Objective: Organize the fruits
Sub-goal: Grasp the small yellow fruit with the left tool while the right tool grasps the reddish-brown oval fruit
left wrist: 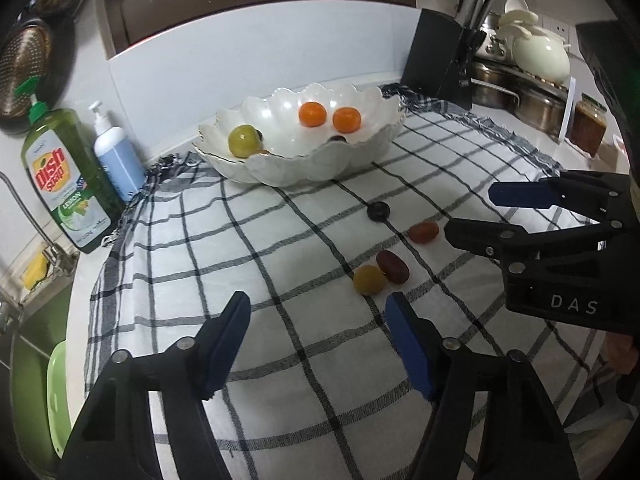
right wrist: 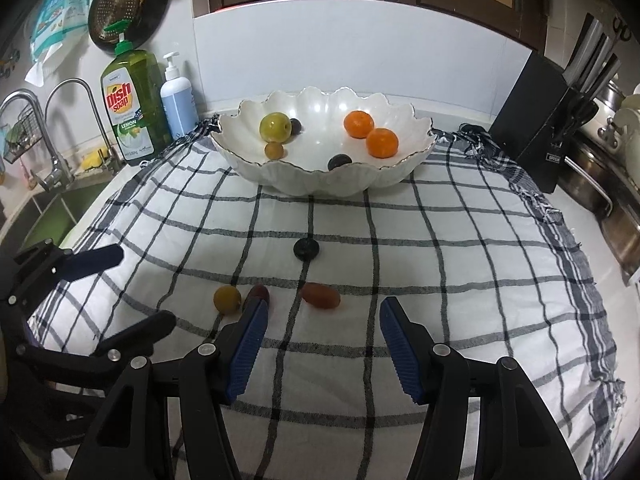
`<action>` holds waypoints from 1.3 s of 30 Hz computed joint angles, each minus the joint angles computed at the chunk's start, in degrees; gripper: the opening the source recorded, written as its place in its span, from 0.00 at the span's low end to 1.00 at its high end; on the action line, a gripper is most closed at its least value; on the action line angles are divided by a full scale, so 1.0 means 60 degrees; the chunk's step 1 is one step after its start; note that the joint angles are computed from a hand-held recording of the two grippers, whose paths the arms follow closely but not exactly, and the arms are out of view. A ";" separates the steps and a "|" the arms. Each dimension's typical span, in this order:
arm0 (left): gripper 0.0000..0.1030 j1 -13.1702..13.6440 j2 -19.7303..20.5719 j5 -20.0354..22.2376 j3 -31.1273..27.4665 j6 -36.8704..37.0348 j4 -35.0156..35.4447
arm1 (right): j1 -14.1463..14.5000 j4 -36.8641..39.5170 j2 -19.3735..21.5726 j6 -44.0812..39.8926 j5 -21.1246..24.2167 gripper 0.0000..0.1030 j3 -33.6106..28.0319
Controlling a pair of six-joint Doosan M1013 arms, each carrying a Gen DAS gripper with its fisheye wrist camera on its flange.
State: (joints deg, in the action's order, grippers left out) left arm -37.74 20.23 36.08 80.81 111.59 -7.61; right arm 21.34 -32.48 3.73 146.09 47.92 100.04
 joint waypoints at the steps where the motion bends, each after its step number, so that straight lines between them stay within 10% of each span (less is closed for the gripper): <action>1: 0.66 -0.0003 0.0033 0.0018 -0.0027 0.0039 -0.0041 | -0.0029 0.0055 0.0017 -0.0009 -0.0039 0.58 0.0003; 39: 0.27 0.0006 0.0895 0.1277 -0.0935 0.1092 -0.1506 | -0.0760 0.1792 0.0529 -0.1442 -0.0867 0.32 -0.0029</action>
State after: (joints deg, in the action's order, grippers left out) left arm -37.71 25.60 43.74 75.20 118.14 -16.64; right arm 16.78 -21.72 6.91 137.44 42.72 99.87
